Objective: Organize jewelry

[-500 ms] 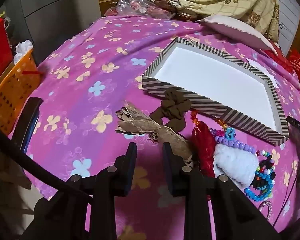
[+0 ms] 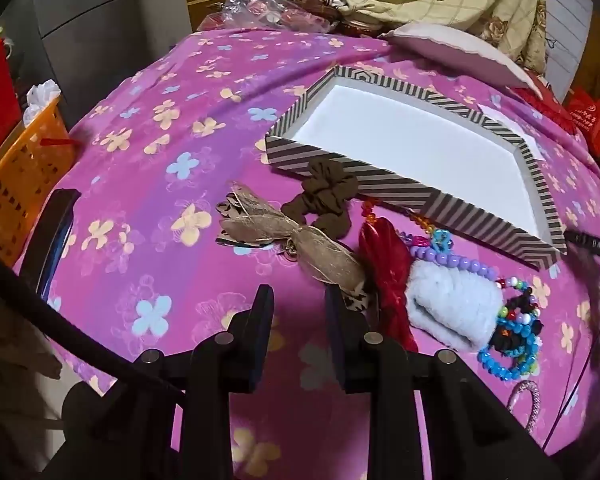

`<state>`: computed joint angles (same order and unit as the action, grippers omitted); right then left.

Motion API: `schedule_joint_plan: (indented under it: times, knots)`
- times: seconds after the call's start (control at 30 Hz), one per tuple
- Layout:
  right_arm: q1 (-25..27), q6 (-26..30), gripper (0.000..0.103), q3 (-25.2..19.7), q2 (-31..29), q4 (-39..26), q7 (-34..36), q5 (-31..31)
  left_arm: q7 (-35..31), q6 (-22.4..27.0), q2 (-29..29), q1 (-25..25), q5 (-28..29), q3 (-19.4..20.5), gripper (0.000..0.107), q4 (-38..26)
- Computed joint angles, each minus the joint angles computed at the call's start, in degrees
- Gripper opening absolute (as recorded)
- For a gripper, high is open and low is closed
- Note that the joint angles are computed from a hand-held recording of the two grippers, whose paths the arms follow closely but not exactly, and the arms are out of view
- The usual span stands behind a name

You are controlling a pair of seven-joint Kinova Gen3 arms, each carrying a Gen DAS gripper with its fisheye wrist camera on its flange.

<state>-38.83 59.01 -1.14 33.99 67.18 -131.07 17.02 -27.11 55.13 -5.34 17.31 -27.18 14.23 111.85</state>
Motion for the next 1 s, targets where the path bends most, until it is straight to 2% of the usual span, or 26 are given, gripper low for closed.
schedule_joint_plan:
  times: [0.07,0.13,0.2,0.3,0.43,0.63,0.8,0.9,1.0]
  knots:
    - [1.27,-1.21,0.103,-2.92,-2.65,3.03,-2.34,-2.36,-0.28,0.08,-0.35,0.23,0.2,0.23,0.047,0.02]
    - [0.61,-5.53,0.103,-4.83,-6.41,8.27,-6.02,-2.54,-0.2,0.1,-0.73,0.41,0.26,0.57,0.047,0.12]
    - [-3.81,-7.38,0.103,-3.05,-8.85,11.02,-8.86,-0.52,0.5,-0.03,-1.35,0.54,0.16,1.08,0.047,0.41]
    - [-8.69,-8.37,0.103,-3.76,-11.41,12.5,-12.01,2.43,0.9,0.6,-2.03,0.59,0.09,1.77,0.047,0.47]
    - [-13.19,-8.58,0.103,-5.47,-12.03,11.44,-14.63,4.8,1.82,1.2,-3.33,0.37,-0.04,2.58,0.047,0.82]
    - [-21.95,-3.11,0.103,-4.92,-9.07,5.21,-19.5,13.21,3.55,3.15,-4.37,0.17,-1.4,4.3,0.047,0.74]
    - [-23.81,-1.13,0.102,-5.13,-7.24,1.36,-18.87,14.32,3.64,3.61,-5.02,-0.02,-1.51,4.7,0.047,0.83]
    - [-25.86,2.04,0.102,-4.09,-6.05,-1.08,-20.14,15.47,3.81,3.79,-5.05,-0.12,-1.4,4.93,0.047,0.75]
    - [-25.55,2.37,0.102,-4.42,-5.42,-2.15,-20.14,14.2,3.47,3.65,-5.41,-0.12,-1.02,4.88,0.047,0.98]
